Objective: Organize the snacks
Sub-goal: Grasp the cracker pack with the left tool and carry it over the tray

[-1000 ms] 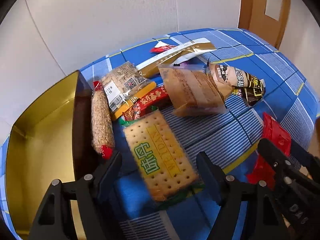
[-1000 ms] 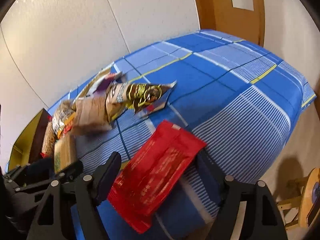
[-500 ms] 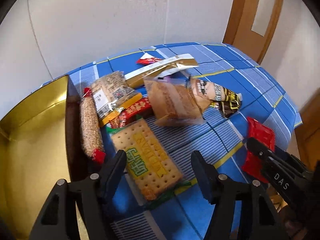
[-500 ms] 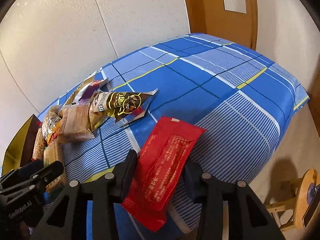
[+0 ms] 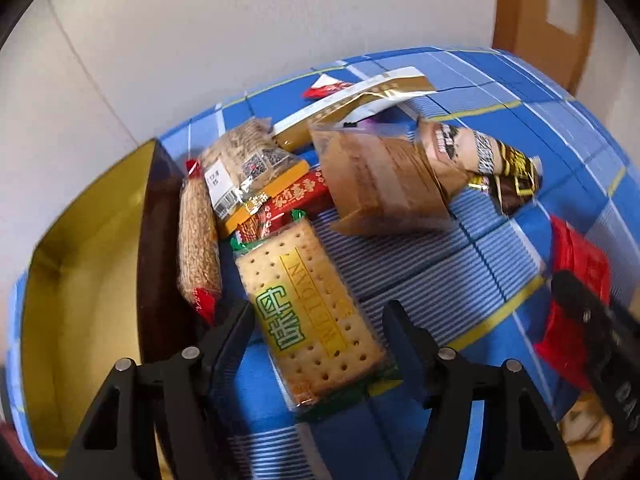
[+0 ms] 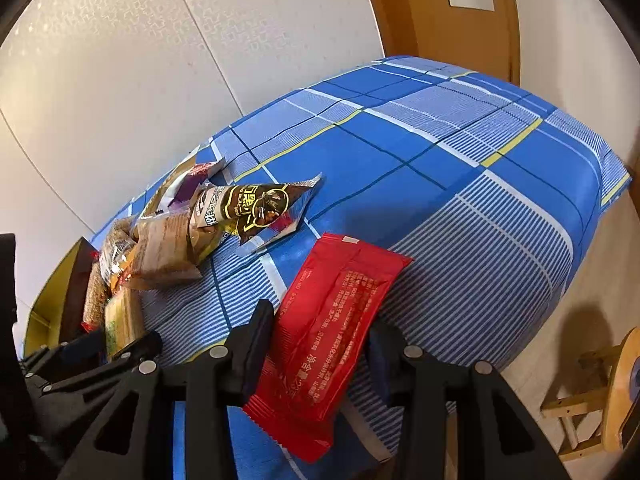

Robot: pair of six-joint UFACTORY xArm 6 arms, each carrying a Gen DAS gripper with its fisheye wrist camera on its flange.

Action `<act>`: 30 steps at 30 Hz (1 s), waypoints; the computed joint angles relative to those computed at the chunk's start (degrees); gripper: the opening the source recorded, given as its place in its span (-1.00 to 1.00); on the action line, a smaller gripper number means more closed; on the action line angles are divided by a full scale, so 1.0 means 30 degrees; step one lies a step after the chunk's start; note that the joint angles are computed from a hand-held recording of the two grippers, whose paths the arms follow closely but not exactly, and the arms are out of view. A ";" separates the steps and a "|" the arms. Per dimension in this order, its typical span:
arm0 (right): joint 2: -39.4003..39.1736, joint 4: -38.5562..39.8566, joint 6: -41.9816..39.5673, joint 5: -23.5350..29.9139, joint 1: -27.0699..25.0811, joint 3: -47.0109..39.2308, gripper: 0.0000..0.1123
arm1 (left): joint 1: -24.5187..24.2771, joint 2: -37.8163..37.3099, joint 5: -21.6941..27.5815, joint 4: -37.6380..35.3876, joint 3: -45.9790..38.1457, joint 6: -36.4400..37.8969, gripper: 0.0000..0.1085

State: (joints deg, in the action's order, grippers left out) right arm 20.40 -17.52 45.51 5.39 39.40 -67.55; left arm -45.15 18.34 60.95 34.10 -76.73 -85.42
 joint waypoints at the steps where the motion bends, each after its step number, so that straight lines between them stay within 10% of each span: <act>1: 0.0023 0.0363 -0.0294 -0.0088 0.0020 0.0016 -0.21 | 0.0157 -0.0243 -0.0891 -0.0029 0.0434 -0.0637 0.20; 8: -0.0042 0.2432 -0.1933 -0.0916 0.0110 0.0450 -0.21 | -0.0428 0.0579 -0.3051 0.1300 0.0040 -0.0881 0.13; 30: 0.0343 -0.8922 0.7706 0.1207 -0.0178 -0.1171 -0.21 | 0.0722 -0.5201 -0.7834 0.2054 0.6488 -0.1725 -0.13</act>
State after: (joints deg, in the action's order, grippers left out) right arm 21.43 -44.28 68.63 9.01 38.87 -71.06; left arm -42.99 2.74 37.45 40.26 -57.27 -90.59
